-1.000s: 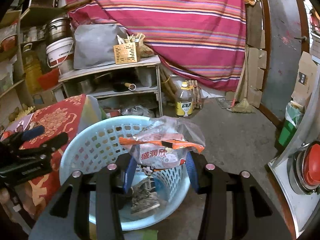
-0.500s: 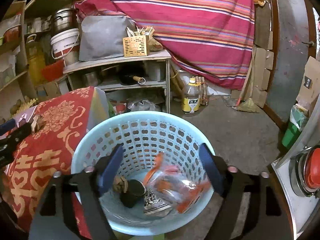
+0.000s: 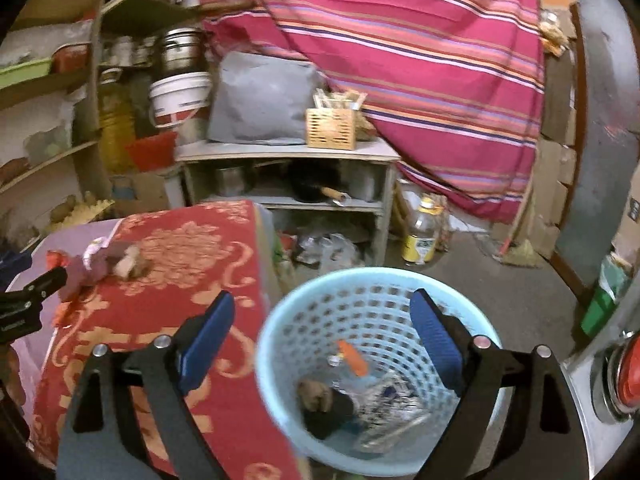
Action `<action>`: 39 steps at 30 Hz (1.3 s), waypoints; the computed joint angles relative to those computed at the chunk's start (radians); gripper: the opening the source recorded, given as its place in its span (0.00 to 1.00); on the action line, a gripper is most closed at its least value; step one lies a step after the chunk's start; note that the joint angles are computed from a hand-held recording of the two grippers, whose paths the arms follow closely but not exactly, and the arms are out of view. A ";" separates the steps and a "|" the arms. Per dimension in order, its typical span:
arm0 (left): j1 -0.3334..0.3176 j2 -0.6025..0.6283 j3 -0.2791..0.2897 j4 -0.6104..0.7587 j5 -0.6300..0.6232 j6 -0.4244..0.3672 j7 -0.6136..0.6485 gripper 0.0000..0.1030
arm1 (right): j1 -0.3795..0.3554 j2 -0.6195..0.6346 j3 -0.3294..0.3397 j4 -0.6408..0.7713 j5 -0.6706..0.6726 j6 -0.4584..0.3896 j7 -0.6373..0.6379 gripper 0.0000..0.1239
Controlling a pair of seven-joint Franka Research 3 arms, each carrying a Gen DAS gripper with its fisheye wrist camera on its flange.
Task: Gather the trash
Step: 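Move both tools back over the table toward the maroon scouring pad, then grasp the maroon scouring pad with the left tool while the right tool grasps the orange plastic bag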
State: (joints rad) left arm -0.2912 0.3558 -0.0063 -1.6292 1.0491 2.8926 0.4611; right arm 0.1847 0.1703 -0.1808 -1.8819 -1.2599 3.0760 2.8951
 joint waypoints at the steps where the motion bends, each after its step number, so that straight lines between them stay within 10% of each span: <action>1: 0.009 -0.011 0.008 -0.016 0.000 0.005 -0.010 0.95 | 0.004 0.009 0.010 0.010 0.016 -0.001 -0.018 0.71; 26: 0.144 0.111 0.003 0.040 -0.277 -0.070 0.297 0.95 | 0.155 0.282 0.060 0.276 0.620 -0.097 -0.641 0.71; 39: 0.244 0.233 -0.121 0.172 -0.626 -0.087 0.613 0.95 | 0.204 0.366 0.018 0.371 0.866 -0.150 -0.827 0.71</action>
State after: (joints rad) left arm -0.0473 0.5889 -0.1269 -1.4575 0.4227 2.8053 1.0738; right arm 0.3887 0.5367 -0.1632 -1.5113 -0.3941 2.9259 2.0679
